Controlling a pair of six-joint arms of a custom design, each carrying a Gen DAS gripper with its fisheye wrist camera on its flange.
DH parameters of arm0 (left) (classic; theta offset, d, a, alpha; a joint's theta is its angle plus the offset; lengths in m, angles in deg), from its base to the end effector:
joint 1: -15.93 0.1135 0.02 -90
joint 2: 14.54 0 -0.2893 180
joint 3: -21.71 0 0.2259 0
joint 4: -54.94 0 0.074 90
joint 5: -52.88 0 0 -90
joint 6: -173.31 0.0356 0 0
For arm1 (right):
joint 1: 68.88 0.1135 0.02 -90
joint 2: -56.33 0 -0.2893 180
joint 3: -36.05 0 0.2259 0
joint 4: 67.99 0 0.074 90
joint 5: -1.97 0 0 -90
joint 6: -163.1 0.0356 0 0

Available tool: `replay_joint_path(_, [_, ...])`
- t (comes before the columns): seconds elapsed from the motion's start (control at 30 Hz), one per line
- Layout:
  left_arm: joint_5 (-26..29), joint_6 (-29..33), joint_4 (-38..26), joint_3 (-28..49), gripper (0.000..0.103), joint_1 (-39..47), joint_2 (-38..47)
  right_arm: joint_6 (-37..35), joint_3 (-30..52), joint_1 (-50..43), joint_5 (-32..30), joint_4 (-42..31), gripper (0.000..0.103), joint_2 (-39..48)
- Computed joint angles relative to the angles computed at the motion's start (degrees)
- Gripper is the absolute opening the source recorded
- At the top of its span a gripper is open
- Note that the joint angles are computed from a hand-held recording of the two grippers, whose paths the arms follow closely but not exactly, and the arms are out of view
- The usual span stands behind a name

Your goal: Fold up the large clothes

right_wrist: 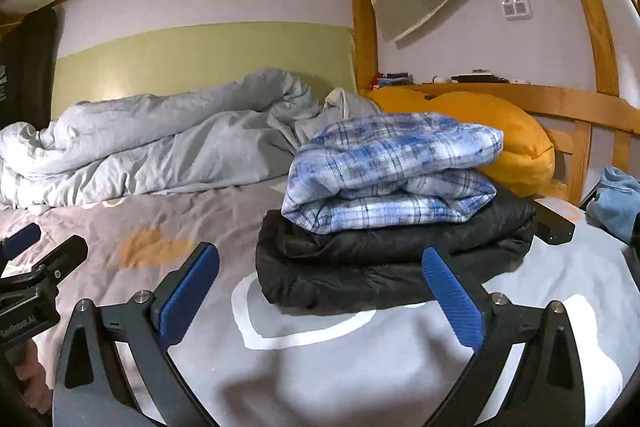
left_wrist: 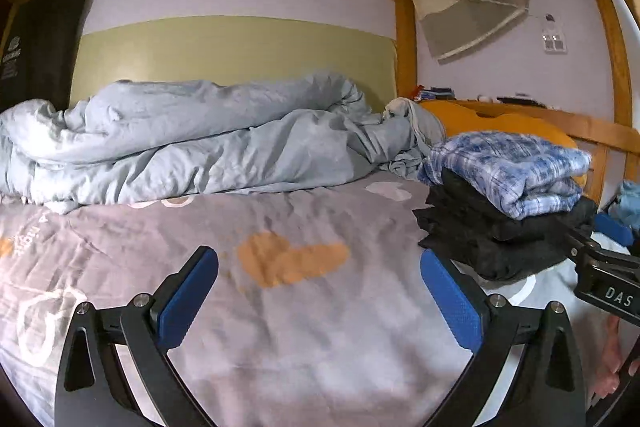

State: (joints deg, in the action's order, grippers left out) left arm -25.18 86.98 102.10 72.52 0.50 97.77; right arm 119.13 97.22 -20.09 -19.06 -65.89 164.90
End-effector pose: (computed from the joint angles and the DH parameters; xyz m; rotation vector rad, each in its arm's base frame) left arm 0.3287 -0.0984 0.1557 0.4483 1.7725 -0.3345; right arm 0.2398 0.2234 0.1598 0.4569 1.7805 -0.2869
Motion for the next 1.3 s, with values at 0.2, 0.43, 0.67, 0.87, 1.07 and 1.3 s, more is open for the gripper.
replay_joint_path(0.2, [0.97,-0.31,0.07,-0.29,0.103,0.4,-0.43,-1.46,1.2,0.1,0.36,-0.85,0.102,0.71])
replay_joint_path(0.43, [0.27,0.64,1.02,-1.35,0.103,-0.59,-0.91,0.39,2.48,0.15,0.92,-4.56,0.102,0.47])
replay_joint_path(0.67, [0.24,0.74,1.36,-1.6,0.103,-0.65,-1.04,-0.88,2.54,0.11,1.03,-4.13,0.102,0.37])
replay_joint_path(0.87, [-0.14,0.82,1.91,-1.91,0.103,-0.75,-1.07,-1.54,0.64,0.24,1.05,-0.43,0.102,-0.41])
replay_joint_path(1.07, [-0.04,0.49,1.57,-1.78,0.103,-0.59,-1.18,-1.49,0.18,0.31,1.22,0.14,0.102,-0.65])
replay_joint_path(1.3, [-0.36,-0.02,2.48,-2.33,0.103,-0.36,-1.38,-1.5,0.18,0.19,1.12,0.3,0.102,-0.6])
